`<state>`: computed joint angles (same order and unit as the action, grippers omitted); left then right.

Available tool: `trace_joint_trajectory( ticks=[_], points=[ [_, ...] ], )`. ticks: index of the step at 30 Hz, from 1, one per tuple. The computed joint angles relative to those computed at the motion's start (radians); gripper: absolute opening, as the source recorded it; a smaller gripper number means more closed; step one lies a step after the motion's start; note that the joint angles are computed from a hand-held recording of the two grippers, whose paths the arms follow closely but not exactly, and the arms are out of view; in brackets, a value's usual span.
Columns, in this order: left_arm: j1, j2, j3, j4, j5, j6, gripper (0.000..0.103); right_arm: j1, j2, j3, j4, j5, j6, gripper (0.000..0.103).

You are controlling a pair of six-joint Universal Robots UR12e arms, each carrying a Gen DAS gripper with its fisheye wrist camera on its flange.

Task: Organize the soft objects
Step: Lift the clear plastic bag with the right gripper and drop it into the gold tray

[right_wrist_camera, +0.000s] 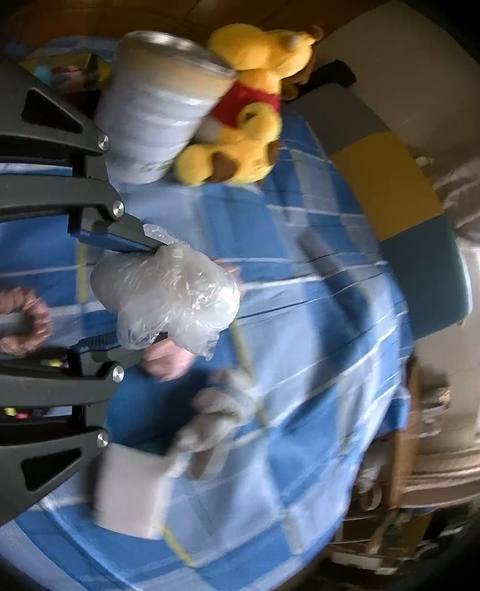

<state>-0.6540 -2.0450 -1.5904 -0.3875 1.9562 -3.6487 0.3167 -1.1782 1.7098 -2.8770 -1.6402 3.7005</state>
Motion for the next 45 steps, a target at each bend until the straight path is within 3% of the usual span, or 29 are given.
trace_joint_trajectory(
  ticks=[8, 13, 16, 20, 25, 29, 33, 35, 38, 41, 45],
  points=[
    [0.013, 0.019, -0.034, 0.046, -0.01, -0.017, 0.064, 0.045, 0.084, -0.32, 0.187, -0.19, -0.1, 0.037],
    [0.021, 0.029, -0.048, 0.053, -0.008, -0.032, 0.064, 0.092, 0.165, -0.531, 0.212, -0.257, -0.154, 0.037],
    [0.025, 0.034, -0.057, 0.049, 0.0, -0.047, 0.064, 0.119, 0.208, -0.625, 0.178, -0.207, -0.216, 0.037],
    [0.03, 0.044, -0.071, 0.041, 0.027, -0.076, 0.064, 0.167, 0.248, -0.69, 0.125, -0.044, -0.387, 0.037],
    [0.04, 0.06, -0.092, 0.022, 0.071, -0.128, 0.064, 0.207, 0.237, -0.635, 0.162, 0.116, -0.535, 0.037],
    [0.049, 0.072, -0.11, -0.002, 0.09, -0.171, 0.064, 0.227, 0.19, -0.498, 0.248, 0.206, -0.633, 0.037],
    [0.049, 0.077, -0.119, -0.017, 0.103, -0.196, 0.064, 0.247, 0.15, -0.374, 0.307, 0.215, -0.693, 0.037],
    [0.046, 0.078, -0.12, -0.019, 0.111, -0.198, 0.064, 0.261, 0.133, -0.319, 0.311, 0.183, -0.712, 0.037],
    [0.042, 0.076, -0.116, -0.024, 0.113, -0.202, 0.067, 0.268, 0.114, -0.253, 0.337, 0.162, -0.702, 0.037],
    [0.036, 0.073, -0.112, -0.023, 0.115, -0.192, 0.068, 0.276, 0.112, -0.227, 0.334, 0.141, -0.699, 0.038],
    [0.023, 0.07, -0.107, -0.013, 0.127, -0.168, 0.076, 0.284, 0.109, -0.198, 0.329, 0.137, -0.666, 0.042]
  ],
)
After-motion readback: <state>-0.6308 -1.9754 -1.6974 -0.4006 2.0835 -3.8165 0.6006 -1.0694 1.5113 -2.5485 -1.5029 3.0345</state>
